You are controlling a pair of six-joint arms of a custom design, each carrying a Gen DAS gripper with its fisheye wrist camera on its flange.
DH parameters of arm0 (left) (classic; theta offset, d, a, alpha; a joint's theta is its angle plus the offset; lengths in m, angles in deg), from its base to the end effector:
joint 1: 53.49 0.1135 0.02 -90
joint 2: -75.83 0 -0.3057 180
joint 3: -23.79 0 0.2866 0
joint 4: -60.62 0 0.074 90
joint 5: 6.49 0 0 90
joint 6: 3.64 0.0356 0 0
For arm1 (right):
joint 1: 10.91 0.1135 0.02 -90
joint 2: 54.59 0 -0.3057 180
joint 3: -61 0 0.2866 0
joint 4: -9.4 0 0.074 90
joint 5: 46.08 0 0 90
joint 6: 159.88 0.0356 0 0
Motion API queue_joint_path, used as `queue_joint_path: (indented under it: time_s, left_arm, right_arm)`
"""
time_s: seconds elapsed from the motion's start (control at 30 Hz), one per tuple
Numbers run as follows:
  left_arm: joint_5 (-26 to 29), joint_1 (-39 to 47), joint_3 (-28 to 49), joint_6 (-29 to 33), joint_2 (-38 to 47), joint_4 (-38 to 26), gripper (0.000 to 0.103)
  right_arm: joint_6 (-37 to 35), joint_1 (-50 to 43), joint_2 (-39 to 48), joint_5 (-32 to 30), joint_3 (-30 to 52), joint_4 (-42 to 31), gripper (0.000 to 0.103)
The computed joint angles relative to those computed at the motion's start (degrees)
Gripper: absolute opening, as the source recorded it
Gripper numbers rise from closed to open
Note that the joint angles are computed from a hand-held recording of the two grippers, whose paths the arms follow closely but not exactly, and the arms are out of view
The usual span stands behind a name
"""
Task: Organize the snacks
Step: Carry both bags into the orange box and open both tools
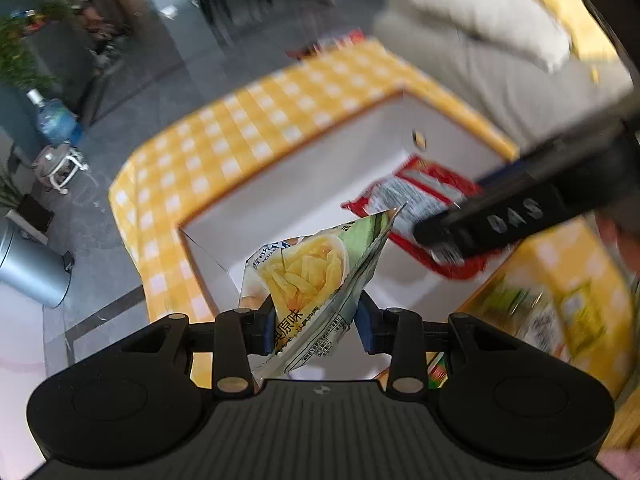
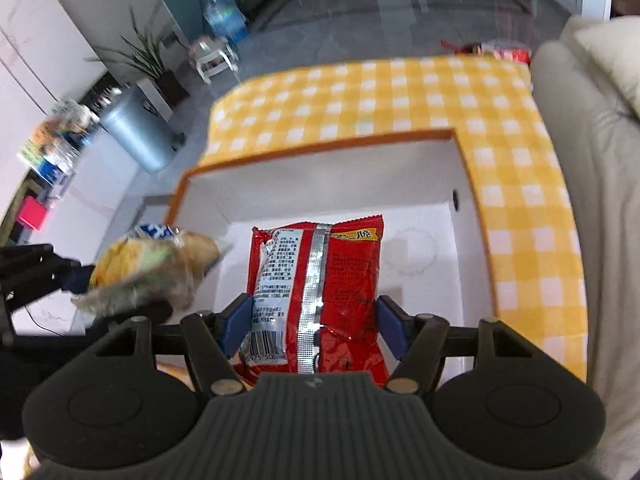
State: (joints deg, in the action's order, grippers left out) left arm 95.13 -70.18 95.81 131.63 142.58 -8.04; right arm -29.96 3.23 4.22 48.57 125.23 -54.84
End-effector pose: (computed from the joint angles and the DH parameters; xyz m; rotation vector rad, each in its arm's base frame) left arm 0.2216 -0.0739 0.3234 1.4140 2.2317 -0.1063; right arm 0.1982 0.0470 0.3084 0.6113 2.5386 0.2366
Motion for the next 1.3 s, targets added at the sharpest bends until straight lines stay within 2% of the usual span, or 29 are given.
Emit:
queue_joint_path:
  time_s: [0.07, 0.23, 0.43, 0.67, 0.93, 0.97, 1.0, 1.17, 1.3]
  left_arm:
    - [-3.9, -2.39, -0.59, 0.42, 2.41, 0.79, 0.043]
    - [-9.4, -5.29, -0.91, 2.19, 7.27, 0.81, 0.043]
    - [-12.23, -7.03, 0.97, 1.85, 12.73, -1.66, 0.043]
    - [-11.06, -6.13, 4.49, -0.07, 17.64, -4.53, 0.044]
    - [-10.56, -3.91, 6.21, -0.93, 18.82, -6.38, 0.058]
    - [-10.55, -3.76, 6.2, -0.95, 18.66, -6.32, 0.063]
    - [-10.42, -3.67, 6.18, -1.05, 18.45, -6.39, 0.069]
    - [-9.58, -2.87, 6.85, -1.75, 17.35, -7.25, 0.079]
    - [-7.59, -1.58, 8.53, -2.39, 16.52, -9.03, 0.08]
  right_arm:
    - [-1.61, -1.13, 4.27, -1.15, 0.39, 0.76, 0.065]
    - [-5.14, -2.98, 13.26, -5.83, 0.92, 1.6, 0.065]
    - [-7.52, -4.27, 19.6, -9.86, 1.23, 2.81, 0.065]
    - [-8.2, -4.43, 23.91, -11.75, 2.77, 2.49, 0.065]
    - [-9.59, -5.82, 24.49, -13.29, 2.93, 1.84, 0.066]
    - [-10.22, -6.27, 24.73, -13.36, 2.96, 1.79, 0.066]
    - [-10.43, -6.32, 24.95, -13.5, 3.11, 1.64, 0.067]
    - [-10.07, -7.13, 25.15, -14.02, 3.89, -0.44, 0.079]
    - [-10.53, -7.89, 23.85, -13.63, 5.3, -3.03, 0.083]
